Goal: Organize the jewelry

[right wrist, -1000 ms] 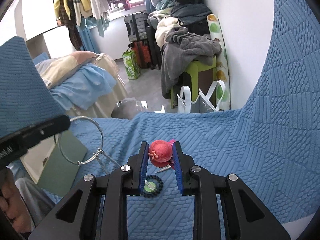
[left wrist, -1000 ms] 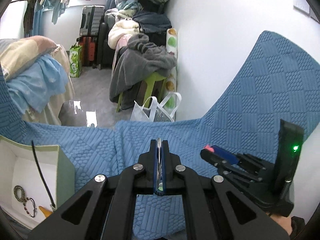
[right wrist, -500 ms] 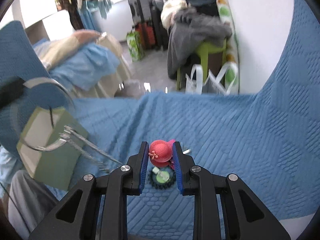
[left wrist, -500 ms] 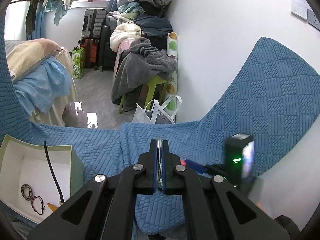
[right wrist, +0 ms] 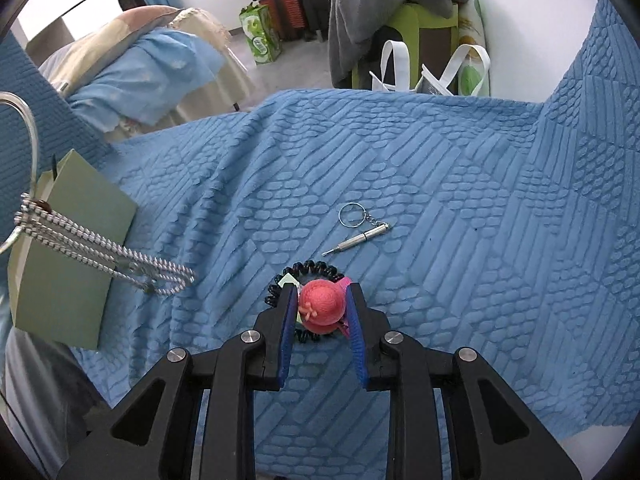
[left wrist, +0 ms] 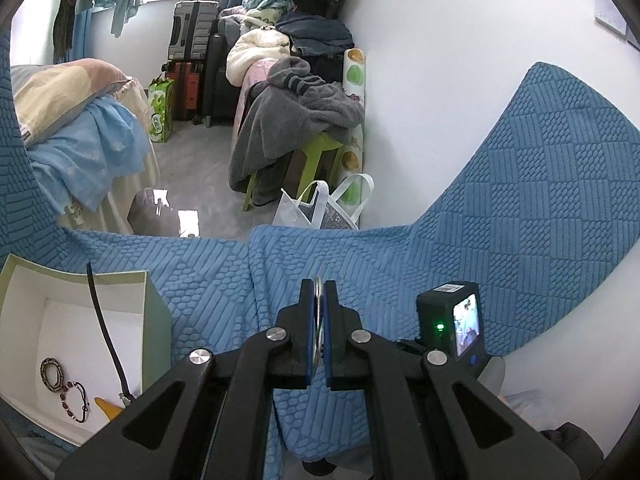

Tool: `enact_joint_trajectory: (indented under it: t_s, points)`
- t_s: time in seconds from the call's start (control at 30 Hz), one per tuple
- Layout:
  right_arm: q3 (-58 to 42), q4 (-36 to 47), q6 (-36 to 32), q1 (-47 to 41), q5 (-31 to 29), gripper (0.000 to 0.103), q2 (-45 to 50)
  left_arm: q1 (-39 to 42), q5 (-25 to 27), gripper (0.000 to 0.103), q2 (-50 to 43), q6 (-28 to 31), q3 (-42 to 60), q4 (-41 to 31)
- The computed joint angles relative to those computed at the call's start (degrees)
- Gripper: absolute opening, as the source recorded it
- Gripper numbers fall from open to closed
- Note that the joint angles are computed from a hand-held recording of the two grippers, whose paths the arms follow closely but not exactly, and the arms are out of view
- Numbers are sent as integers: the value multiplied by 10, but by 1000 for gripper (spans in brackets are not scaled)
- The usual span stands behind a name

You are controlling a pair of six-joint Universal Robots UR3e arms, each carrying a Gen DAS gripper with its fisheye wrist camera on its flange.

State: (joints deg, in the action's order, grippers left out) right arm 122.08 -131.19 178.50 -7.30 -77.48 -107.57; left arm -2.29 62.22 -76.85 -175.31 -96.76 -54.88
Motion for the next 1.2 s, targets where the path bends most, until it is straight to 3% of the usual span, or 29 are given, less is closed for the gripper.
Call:
enact_joint_trajectory:
  t_s: [0.1,0.33,0.5,0.67,1.0,1.2]
  points:
    - [-6,4,-6,3,5,36,-13,0,2,3,-2,-1,-1,-1]
    - [-9,4,-27,11,50,41,-64,11,1,3,1,5,-7,-5]
    - [6,32,-70,-32,166,41,-113,15,-2,3,-1,7,-7,-11]
    - [-4,25,-89,-8,203,40,-104,19,-10,3,-2,11,-4,-19]
    - [-18,-56,-81,45,192,17,-48,37,-41,3,7,36,0,-40]
    - [-23,-84,-67,68,149,14,-24,47,-51,3,12,41,-1,-50]
